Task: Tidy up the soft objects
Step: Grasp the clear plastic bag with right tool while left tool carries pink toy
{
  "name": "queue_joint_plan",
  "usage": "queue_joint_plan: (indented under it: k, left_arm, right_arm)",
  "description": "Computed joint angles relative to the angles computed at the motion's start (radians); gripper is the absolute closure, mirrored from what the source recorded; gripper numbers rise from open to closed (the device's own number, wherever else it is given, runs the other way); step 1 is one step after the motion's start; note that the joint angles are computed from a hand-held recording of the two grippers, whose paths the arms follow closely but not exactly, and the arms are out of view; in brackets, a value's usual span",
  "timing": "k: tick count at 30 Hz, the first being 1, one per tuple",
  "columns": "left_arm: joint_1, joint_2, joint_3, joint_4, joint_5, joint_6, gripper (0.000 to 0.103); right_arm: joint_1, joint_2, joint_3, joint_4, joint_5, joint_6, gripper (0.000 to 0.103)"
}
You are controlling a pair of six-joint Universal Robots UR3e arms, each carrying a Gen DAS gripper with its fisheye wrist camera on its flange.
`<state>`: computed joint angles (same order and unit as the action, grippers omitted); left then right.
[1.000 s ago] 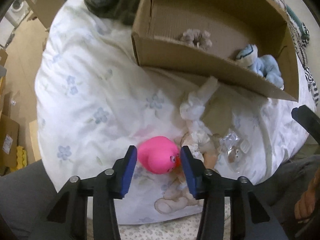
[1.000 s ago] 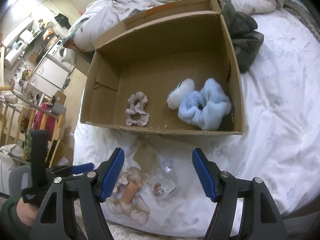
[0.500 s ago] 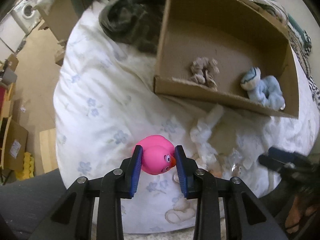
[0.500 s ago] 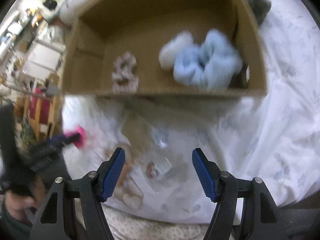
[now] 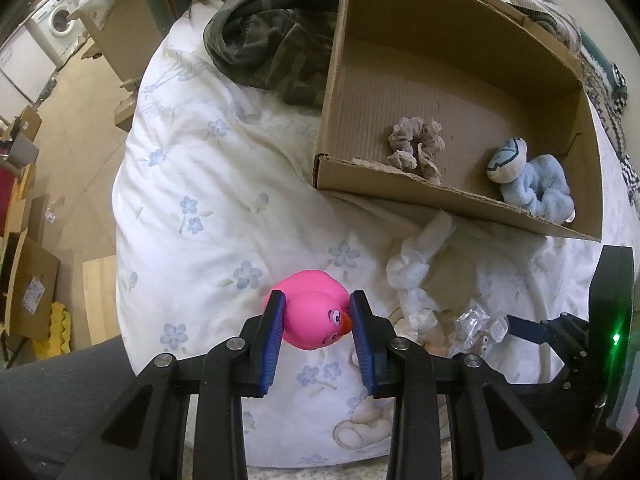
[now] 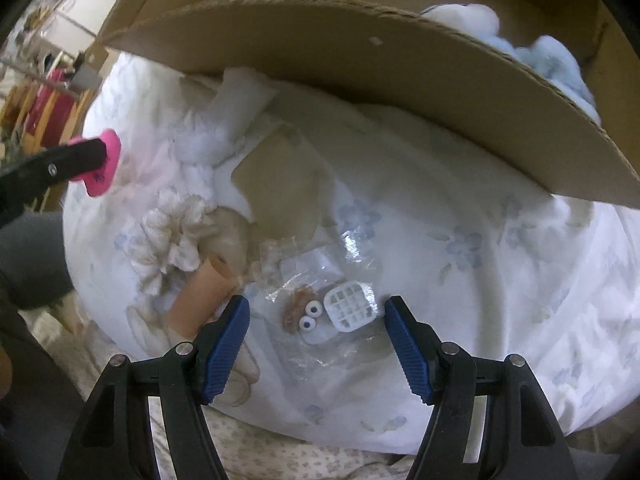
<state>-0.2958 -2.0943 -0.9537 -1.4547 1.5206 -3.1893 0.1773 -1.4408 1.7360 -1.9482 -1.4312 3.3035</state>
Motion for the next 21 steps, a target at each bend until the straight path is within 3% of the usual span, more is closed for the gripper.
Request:
queue_joint_plan:
  k: [1,4,7,21]
  left_arm:
    - [0.000,-0.001,0.001,0.000,0.000,0.000,0.073]
    - [-0.003,-0.002,0.001,0.002,0.007,0.002,0.073]
    - [-0.004,0.001,-0.003,0.005,0.009,0.000,0.073]
    - [-0.007,0.021,-0.019,0.024,0.039,-0.006,0.073]
  right_arm:
    - [0.011,0.005,-0.003,-0.008,-0.013,0.006,0.029]
    - [0.029,0.014,-0.012,-0.013,-0.036,0.012,0.049]
    - [0.030,0.007,-0.013,-0.013,-0.026,0.013,0.057]
    - [-0.091,-0.157,0.088,-0.003,0.074,-0.033,0.060]
